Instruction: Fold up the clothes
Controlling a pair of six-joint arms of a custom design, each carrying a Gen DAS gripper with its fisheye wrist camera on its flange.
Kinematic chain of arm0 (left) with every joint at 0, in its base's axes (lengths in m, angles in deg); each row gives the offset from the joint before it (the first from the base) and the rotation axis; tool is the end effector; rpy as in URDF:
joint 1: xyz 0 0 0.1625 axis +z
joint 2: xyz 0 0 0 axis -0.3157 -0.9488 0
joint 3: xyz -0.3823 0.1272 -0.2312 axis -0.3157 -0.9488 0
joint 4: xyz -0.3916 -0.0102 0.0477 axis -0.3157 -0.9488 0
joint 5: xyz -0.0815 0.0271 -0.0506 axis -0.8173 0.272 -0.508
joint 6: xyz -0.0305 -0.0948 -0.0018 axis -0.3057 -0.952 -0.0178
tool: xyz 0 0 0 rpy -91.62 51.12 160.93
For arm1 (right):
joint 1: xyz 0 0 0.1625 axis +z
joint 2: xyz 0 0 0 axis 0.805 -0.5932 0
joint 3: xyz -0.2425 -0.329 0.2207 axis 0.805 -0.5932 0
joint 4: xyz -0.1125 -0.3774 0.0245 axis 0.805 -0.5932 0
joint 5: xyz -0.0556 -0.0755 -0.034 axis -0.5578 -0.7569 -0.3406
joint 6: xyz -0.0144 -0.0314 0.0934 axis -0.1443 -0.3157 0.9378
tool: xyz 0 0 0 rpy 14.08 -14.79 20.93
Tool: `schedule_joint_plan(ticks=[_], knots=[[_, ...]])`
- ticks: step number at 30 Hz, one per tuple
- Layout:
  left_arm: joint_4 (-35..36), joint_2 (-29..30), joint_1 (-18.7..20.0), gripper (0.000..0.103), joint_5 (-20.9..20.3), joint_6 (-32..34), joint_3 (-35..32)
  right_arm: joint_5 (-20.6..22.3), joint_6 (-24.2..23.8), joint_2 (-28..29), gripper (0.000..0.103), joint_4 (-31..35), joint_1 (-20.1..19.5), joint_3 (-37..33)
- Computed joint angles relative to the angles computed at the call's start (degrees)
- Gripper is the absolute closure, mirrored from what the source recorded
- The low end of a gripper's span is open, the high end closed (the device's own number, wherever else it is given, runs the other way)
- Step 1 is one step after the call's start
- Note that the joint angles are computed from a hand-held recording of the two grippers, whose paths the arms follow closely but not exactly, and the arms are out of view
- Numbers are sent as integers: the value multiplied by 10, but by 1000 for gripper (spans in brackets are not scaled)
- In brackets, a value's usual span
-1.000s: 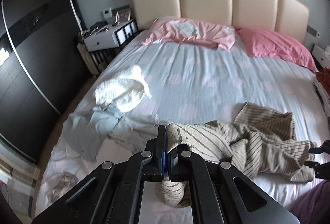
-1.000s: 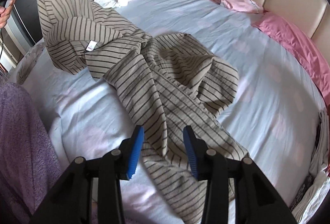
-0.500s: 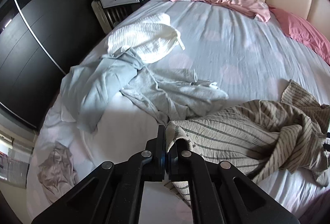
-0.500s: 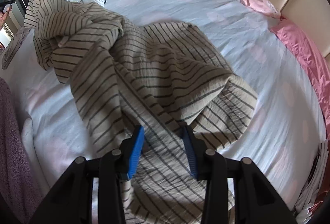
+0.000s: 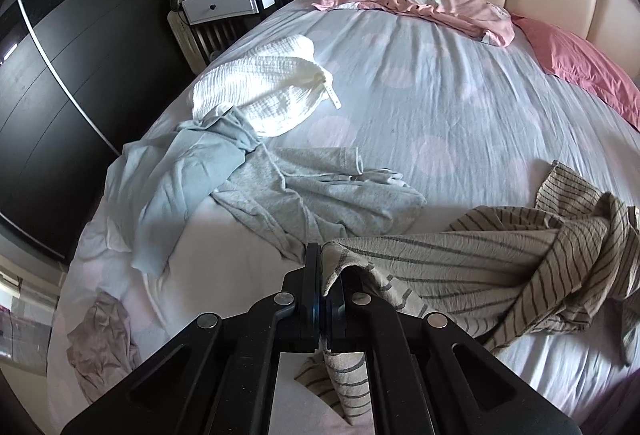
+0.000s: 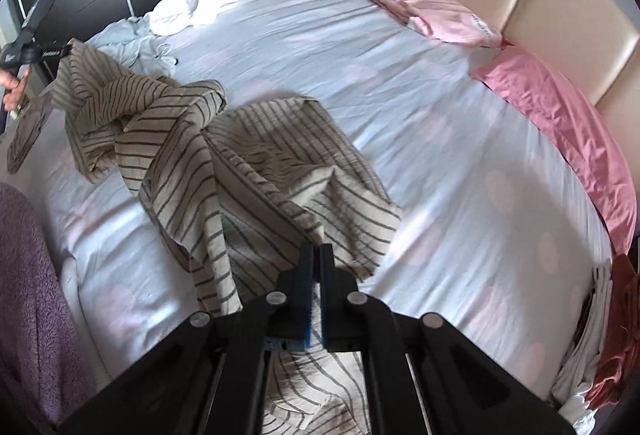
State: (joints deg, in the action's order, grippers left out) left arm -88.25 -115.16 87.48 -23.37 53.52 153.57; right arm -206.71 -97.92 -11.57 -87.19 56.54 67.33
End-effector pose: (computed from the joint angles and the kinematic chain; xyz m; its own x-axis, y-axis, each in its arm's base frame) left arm 0.0434 -0.5134 0.4280 -0.5689 -0.3687 -0.7351 0.1886 0.8115 -0.5530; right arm 0.3184 -0.6285 0.1042 -0.4350 -0.7393 0.5140 -0.7957 0.5828 0.1648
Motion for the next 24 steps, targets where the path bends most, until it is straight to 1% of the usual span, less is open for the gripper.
schedule_joint_plan(ticks=[1,2,4,7,10,13,18,19,21,23,24], knots=[[6,-1,-2,102,1,-5,0,2,4,-1,100,21,-1,-4],[13,-1,-4,102,2,-11,-1,1,3,-2,98,29,-1,-4],[24,-4,-9,102,6,-20,2,0,-5,-5,97,20,1,5],[46,-9,-11,102,9,-35,3,14,5,-19,87,30,-2,29],[59,-11,-11,102,9,-45,2,28,6,-24,85,36,-6,51],[63,-10,-9,102,8,-50,1,40,10,-25,83,27,-8,72],[65,-10,-8,102,6,-52,-1,66,37,0,82,42,-13,57],[65,-10,-9,102,5,-52,-1,66,42,5,82,41,-14,53],[64,-11,-10,102,4,-52,-1,55,46,16,83,25,-11,50],[65,-13,-15,102,5,-56,-1,41,48,21,102,3,-8,52],[64,-16,-18,102,6,-57,0,30,45,20,102,-21,-3,59]])
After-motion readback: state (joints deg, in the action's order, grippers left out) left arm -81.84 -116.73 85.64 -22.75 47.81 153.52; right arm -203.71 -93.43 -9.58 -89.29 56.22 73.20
